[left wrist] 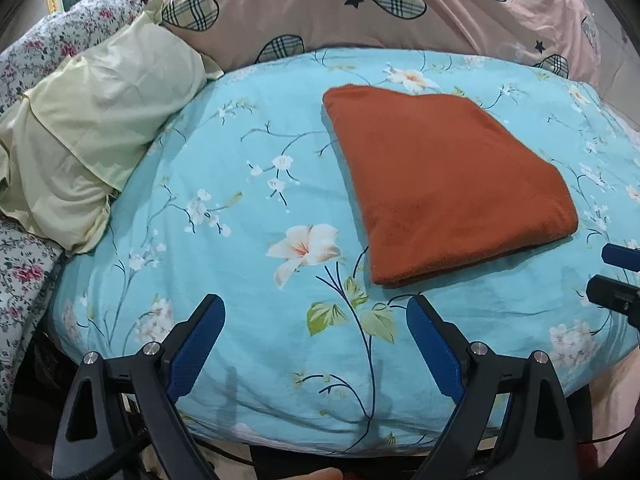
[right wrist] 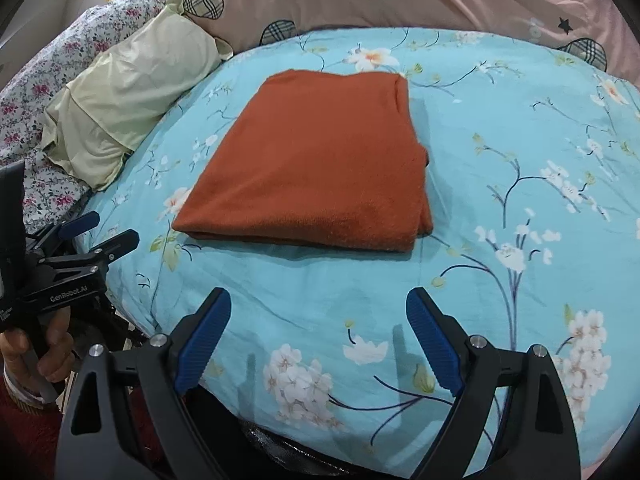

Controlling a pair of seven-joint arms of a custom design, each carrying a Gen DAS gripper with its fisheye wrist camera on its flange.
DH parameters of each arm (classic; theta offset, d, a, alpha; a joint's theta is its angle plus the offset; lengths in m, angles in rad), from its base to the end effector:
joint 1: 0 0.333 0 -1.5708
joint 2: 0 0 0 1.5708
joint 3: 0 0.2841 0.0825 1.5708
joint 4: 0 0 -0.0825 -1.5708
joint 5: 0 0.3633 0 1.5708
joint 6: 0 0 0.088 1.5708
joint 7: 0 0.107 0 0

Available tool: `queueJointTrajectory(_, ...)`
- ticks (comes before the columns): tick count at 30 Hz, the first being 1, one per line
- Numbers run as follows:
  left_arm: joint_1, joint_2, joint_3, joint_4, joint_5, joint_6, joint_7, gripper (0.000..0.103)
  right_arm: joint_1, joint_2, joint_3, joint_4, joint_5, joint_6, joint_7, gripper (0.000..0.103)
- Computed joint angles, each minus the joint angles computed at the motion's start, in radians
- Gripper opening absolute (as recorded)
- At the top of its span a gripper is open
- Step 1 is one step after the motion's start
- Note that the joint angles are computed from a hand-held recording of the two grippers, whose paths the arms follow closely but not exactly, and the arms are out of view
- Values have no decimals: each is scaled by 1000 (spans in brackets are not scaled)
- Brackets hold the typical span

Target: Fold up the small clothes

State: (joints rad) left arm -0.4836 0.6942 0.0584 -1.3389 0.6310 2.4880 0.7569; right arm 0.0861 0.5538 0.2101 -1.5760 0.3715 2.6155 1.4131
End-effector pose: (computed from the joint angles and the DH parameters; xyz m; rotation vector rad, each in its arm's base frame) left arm 0.6619 -0.3145 0.3526 -1.7323 1.8303 -0.4481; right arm 0.6765 0.1725 0.3595 -1.9009 1.6885 -0.0561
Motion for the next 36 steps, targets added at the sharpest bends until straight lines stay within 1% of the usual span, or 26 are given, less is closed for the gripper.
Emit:
queueJointTrajectory(5,11,42,-9,55,-34,-20,31,93,8,27,-3,33,-17,-25,6,89)
queueJointTrajectory(18,7,133,-3,204,-95,-63,90,93,17,112,-9,170,-53,-82,12,90)
queueJointTrajectory(28,1,178,8,285,-117,-89,107,93,24,175,-11,285,-68,-117,14,90)
queueJointTrajectory(36,1,208,13,341,-128,-106,110,93,32,207,-16,347,-79,-138,27,90)
